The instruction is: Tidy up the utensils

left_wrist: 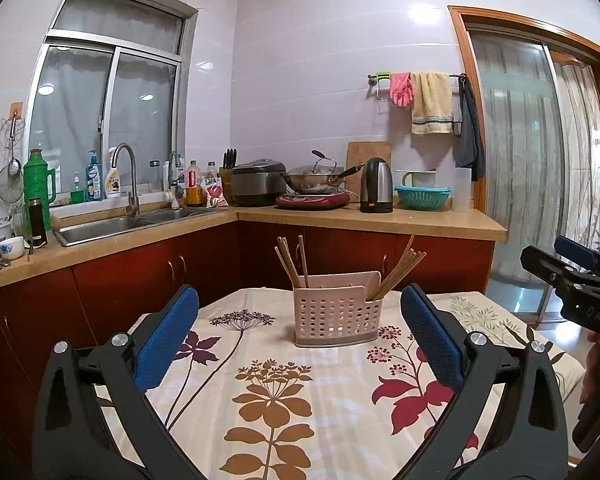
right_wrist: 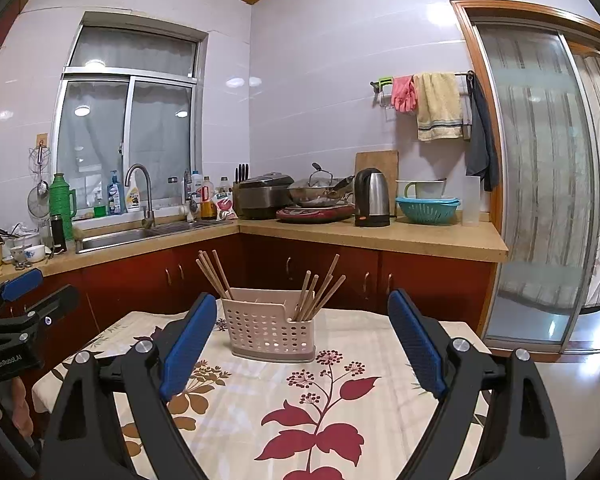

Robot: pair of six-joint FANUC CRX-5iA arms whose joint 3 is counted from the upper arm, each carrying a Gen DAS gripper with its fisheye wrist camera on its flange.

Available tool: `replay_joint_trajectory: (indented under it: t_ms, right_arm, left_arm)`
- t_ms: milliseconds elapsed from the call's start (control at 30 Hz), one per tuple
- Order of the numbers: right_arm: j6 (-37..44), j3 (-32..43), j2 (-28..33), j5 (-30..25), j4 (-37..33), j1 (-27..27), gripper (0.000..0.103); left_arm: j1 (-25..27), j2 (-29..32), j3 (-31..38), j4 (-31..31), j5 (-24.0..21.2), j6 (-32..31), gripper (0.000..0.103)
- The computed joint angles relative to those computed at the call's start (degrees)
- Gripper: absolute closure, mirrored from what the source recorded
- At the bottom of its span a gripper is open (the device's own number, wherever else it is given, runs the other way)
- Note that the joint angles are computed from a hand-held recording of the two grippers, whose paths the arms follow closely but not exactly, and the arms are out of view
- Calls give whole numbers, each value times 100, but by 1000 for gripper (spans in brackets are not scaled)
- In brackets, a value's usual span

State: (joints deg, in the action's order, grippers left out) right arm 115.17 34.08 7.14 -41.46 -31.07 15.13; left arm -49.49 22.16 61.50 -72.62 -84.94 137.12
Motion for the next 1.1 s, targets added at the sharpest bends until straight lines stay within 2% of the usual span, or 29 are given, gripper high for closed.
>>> replay_joint_trajectory:
  t_ms: [1100]
  right_arm:
    - [8,-23,-13,6,23,39,18]
  left_arm:
    - [21,-133,-225,49,115,324,4]
